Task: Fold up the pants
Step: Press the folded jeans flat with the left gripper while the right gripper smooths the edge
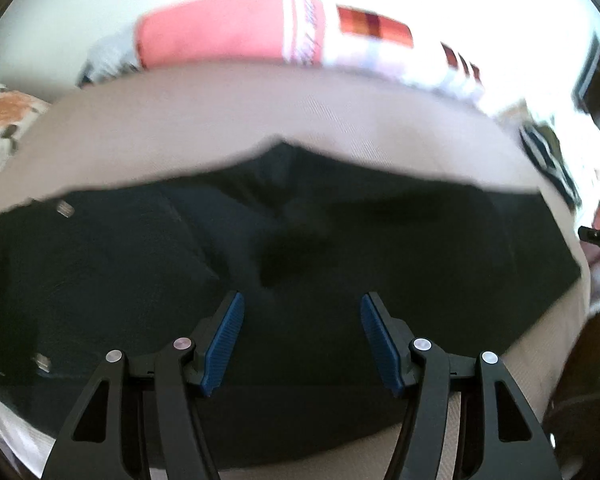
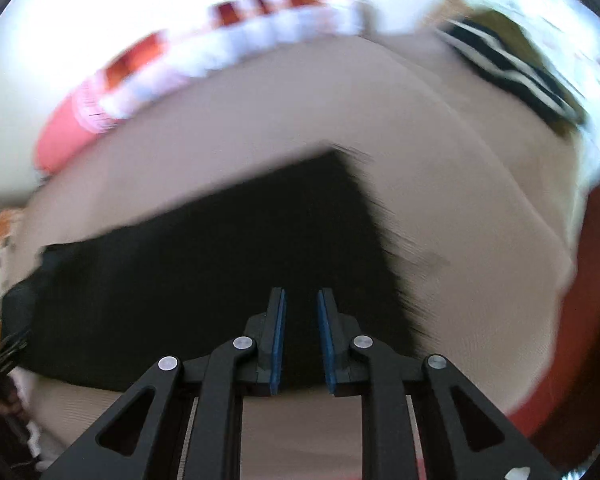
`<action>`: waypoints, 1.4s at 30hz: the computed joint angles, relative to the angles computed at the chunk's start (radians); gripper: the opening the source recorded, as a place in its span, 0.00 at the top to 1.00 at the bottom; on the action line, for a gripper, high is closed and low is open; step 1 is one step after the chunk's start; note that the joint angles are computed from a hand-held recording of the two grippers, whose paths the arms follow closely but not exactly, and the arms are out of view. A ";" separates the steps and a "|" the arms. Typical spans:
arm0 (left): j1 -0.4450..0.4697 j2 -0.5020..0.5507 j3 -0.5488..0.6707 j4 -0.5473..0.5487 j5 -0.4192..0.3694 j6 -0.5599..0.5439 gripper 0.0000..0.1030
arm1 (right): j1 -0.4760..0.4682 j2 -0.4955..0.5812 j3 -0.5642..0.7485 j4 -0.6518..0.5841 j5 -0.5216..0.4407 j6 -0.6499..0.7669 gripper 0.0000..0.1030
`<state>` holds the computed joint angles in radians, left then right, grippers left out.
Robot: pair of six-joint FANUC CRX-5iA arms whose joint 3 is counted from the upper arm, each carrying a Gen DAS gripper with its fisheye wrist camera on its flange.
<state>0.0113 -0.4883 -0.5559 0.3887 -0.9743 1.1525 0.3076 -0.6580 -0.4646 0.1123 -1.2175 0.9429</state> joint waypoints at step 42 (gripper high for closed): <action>0.227 -0.003 0.015 0.048 0.035 -0.115 0.40 | 0.291 0.768 0.604 -0.349 0.209 0.503 0.82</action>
<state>0.2381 -0.4912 -0.5412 0.4366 -0.9393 1.0379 0.5990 0.1101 0.1395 -0.2364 -1.0088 1.4457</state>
